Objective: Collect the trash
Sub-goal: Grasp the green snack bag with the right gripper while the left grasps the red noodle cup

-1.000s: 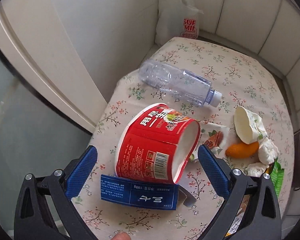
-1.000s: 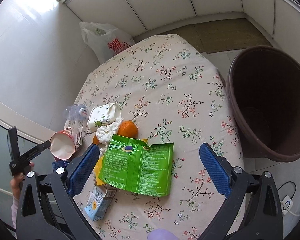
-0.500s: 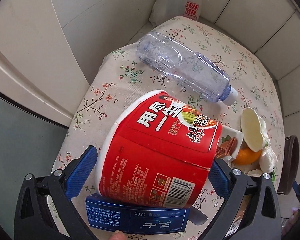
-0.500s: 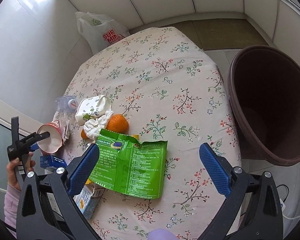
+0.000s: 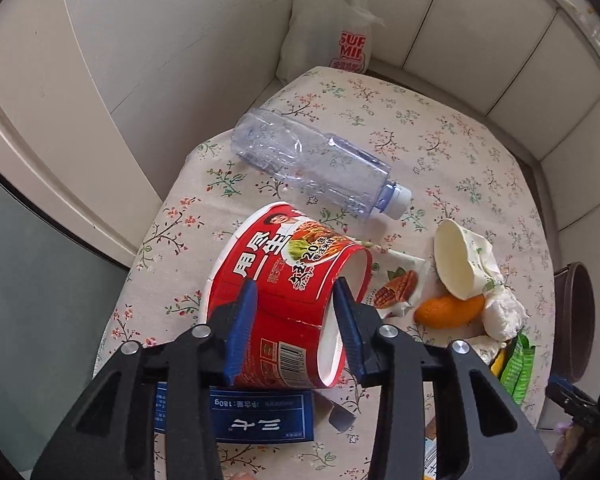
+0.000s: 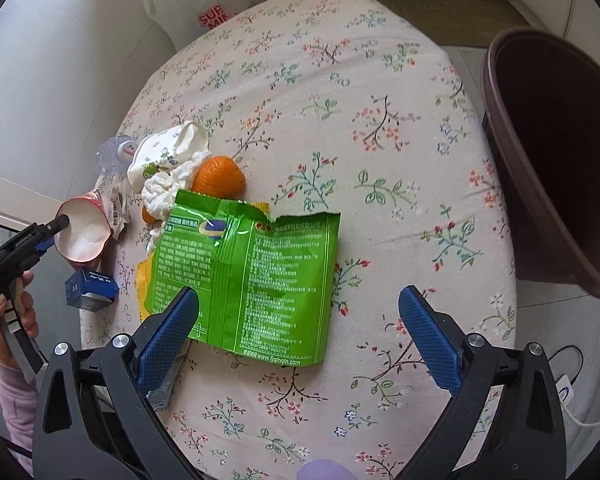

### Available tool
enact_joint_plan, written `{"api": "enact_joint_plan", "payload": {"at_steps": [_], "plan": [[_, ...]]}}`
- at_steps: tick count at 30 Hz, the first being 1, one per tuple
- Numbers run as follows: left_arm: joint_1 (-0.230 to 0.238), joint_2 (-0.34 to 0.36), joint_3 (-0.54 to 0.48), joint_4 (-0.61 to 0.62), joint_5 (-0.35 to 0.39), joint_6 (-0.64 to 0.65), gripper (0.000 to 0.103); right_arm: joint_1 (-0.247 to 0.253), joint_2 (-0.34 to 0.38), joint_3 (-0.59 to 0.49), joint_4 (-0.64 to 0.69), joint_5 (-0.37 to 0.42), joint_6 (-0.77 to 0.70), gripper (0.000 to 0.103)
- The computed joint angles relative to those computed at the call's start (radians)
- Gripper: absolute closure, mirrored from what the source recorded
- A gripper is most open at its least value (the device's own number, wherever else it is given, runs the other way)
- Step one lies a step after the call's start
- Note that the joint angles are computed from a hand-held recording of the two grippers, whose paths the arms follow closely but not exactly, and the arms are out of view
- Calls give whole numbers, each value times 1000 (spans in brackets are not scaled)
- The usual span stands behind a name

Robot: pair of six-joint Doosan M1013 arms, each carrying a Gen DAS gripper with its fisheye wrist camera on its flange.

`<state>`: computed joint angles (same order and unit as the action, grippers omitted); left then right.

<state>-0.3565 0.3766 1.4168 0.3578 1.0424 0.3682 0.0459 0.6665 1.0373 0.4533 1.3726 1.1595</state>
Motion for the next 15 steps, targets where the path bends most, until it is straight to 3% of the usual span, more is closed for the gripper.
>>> {"api": "enact_joint_plan", "payload": {"at_steps": [4, 8, 9, 10, 11, 13, 14, 15], "plan": [[-21, -23, 10, 37, -49, -31, 92, 5, 7, 11, 14, 37, -18, 7], [-43, -31, 7, 89, -64, -46, 101, 7, 25, 16, 46, 94, -8, 8], [-47, -33, 8, 95, -70, -47, 102, 9, 17, 32, 48, 71, -15, 11], [-50, -36, 8, 100, -75, -51, 103, 11, 3, 52, 51, 34, -42, 20], [-52, -37, 9, 105, -78, -56, 103, 15, 2, 56, 48, 33, -57, 44], [-57, -42, 11, 126, -81, -79, 103, 19, -8, 71, 49, 13, -66, 57], [-56, -44, 12, 126, -83, -82, 103, 20, -7, 71, 55, 19, -74, 76], [-55, -46, 14, 123, -87, -81, 103, 21, -6, 71, 62, 28, -75, 83]]}}
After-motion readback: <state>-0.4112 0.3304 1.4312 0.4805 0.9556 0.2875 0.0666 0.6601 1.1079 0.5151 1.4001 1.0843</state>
